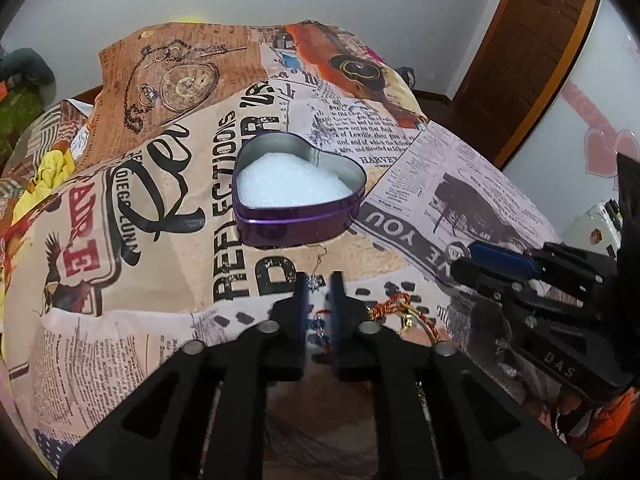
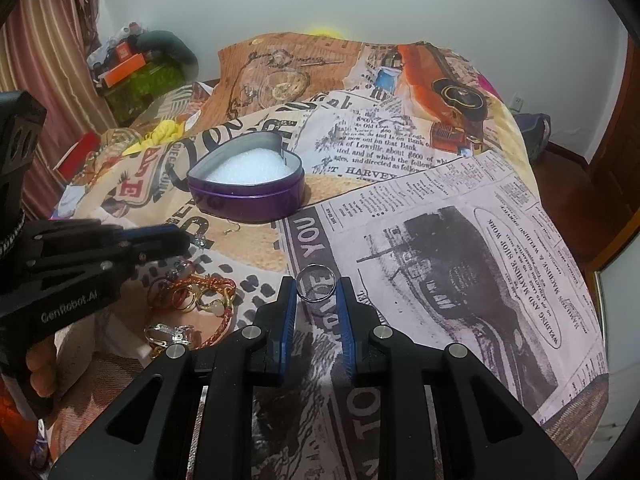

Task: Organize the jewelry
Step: 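Carry the earring with the left tool to the tin while the right tool carries the ring there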

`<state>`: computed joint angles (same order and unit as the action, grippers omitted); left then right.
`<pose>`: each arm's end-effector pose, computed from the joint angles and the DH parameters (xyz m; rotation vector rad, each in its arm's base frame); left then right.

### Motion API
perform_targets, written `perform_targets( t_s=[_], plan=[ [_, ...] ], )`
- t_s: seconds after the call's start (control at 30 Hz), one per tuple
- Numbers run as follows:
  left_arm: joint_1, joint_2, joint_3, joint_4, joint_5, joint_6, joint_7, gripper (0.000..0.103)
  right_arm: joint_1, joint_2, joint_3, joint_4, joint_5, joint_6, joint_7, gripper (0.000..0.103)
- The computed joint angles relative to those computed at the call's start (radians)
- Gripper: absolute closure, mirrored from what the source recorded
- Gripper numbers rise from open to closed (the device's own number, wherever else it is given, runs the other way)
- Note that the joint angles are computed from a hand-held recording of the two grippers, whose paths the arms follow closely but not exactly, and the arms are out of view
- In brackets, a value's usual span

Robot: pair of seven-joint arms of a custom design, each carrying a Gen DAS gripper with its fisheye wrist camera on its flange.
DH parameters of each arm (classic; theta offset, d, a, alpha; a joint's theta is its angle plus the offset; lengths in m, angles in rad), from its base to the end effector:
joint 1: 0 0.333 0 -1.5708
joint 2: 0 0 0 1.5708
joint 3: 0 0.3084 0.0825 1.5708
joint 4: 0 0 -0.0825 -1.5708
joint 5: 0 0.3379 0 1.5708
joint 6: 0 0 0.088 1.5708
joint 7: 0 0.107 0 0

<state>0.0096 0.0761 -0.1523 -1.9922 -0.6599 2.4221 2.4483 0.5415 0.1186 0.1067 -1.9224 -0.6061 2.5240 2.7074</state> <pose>0.5561 -0.0807 0.4769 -1.3685 2.5616 -0.9263 0.4635 0.3549 0.4949 -1.7506 1.8932 -0.5290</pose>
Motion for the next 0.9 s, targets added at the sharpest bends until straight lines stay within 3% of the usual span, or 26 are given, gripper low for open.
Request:
perform_targets(
  t_s=[0.07,0.23,0.4,0.9],
  plan=[
    [-0.002,0.012,-0.003,0.011,-0.001,0.012,-0.008,0.066,0.001,-0.001,0.000,0.001,-0.002,-0.003,0.002,0.085],
    [-0.005,0.048,-0.013,0.034,0.048,0.010,-0.047,0.064,0.000,-0.004,0.001,0.000,-0.006,-0.004,0.003,0.085],
    [-0.001,0.056,-0.027,0.024,0.072,0.031,-0.053,0.094,0.000,-0.003,0.001,0.009,-0.009,-0.014,0.006,0.085],
    [0.014,-0.011,-0.008,0.021,-0.081,0.069,0.064,0.094,0.015,0.025,-0.011,0.112,-0.095,-0.058,0.024,0.085]
  ],
)
